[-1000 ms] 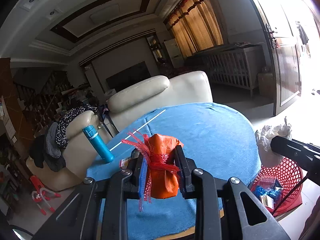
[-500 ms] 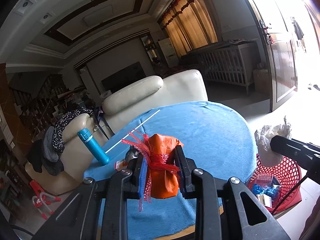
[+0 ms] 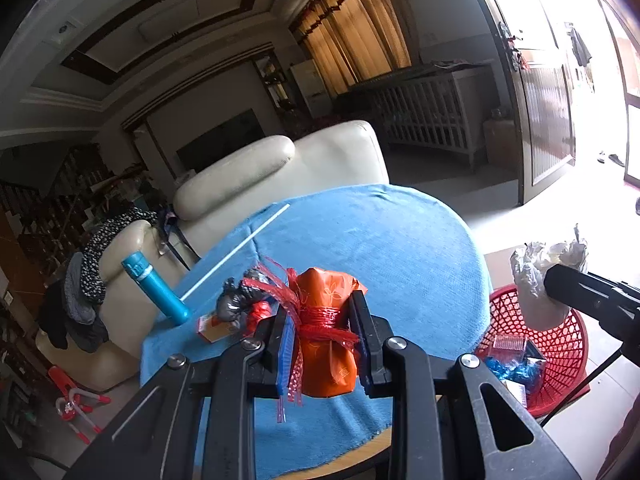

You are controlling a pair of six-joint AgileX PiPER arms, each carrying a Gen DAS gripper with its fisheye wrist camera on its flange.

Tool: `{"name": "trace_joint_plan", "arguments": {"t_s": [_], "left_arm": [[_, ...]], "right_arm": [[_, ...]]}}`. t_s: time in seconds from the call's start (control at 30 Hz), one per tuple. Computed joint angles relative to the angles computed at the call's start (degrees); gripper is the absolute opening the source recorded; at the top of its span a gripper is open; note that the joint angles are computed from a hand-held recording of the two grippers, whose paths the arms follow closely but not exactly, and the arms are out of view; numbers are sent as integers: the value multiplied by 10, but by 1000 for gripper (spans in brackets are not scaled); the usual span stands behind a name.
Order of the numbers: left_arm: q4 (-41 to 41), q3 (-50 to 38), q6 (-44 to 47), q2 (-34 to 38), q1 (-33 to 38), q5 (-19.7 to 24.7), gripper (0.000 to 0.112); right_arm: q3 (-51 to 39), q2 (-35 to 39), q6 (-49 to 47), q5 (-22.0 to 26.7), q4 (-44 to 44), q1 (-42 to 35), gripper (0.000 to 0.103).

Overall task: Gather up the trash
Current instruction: 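Bring both tools with the wrapper and tissue over the red wastebasket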

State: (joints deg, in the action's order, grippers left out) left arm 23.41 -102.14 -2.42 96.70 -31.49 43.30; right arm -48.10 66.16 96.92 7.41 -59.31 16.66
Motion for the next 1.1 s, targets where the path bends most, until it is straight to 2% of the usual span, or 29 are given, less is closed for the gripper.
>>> {"name": "trace_joint_plan", "arguments": {"t_s": [0.57, 0.7, 1.1], "left_arm": [[3, -37, 18, 39, -45, 23, 28], [2, -42, 28, 44, -55, 22, 28], [6, -61, 52, 64, -83, 26, 28]], "right_arm": [[39, -39, -135, 1, 154, -51, 28], [45, -51, -226, 2, 252, -75, 29], [56, -78, -393, 18, 429, -130, 30]]}}
